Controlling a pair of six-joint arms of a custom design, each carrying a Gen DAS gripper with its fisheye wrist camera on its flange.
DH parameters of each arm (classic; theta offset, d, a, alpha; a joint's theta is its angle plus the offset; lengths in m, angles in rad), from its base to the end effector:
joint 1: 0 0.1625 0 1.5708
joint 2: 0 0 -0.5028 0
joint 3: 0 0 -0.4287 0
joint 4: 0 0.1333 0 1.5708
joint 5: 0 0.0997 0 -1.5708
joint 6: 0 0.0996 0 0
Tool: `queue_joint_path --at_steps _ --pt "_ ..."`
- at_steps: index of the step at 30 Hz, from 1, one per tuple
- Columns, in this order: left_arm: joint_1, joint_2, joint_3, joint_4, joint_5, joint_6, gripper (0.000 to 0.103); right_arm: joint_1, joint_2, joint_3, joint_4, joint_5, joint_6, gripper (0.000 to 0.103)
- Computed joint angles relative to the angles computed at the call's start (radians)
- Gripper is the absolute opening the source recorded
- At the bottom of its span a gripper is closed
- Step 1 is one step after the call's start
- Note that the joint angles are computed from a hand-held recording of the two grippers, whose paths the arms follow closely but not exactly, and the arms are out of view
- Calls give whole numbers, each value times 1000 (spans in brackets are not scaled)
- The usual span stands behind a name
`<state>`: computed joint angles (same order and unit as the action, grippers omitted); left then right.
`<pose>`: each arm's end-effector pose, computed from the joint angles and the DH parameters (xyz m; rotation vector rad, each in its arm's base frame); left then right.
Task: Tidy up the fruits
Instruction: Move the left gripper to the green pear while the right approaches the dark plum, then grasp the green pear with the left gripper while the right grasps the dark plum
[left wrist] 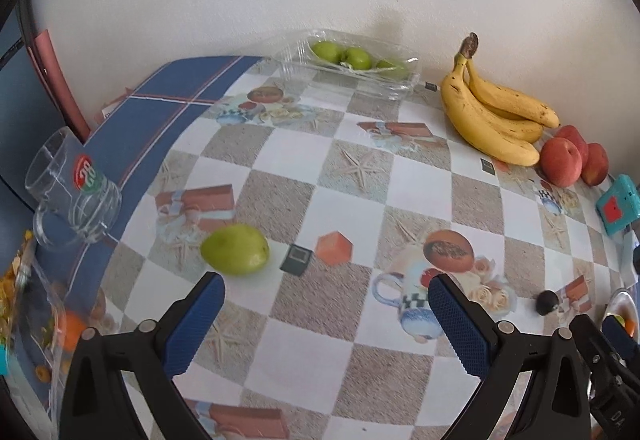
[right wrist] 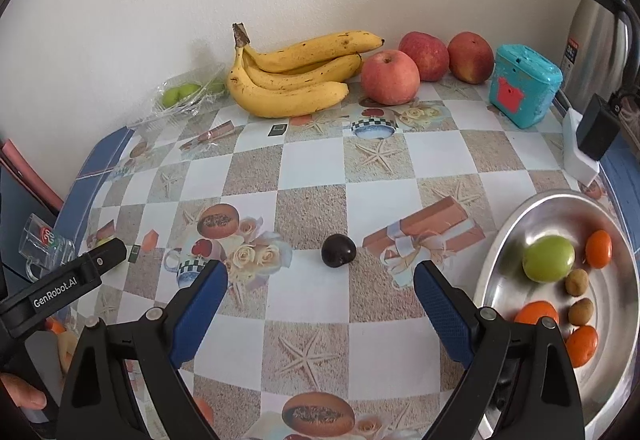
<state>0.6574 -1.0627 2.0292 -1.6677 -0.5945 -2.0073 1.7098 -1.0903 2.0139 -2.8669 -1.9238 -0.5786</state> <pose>-0.2718 -0.4824 0.1368 -0.6222 1.9754 -0.9583 0.1835 -0.5981 0.2156 0.8608 -2.5529 0.3905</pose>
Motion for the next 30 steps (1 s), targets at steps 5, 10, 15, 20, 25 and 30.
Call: queue_joint_path --at_steps 5,10,15,20,25,30 --pt "11 -33 31 24 10 -37 103 6 18 3 -33 -6 -22 94" --pt "28 -59 44 82 5 -107 103 9 43 7 -97 -23 -87 94" --pt "59 -62 46 77 -9 -82 103 5 68 -5 -106 -27 -95 94" --pt "84 -61 43 86 -17 -58 98 3 98 -15 -123 -58 -112 91" --pt "106 -69 59 31 -26 -13 91 -10 114 -31 -125 -70 -100 76" --pt "115 -65 58 26 -24 4 79 -21 119 -43 -106 -55 -97 64"
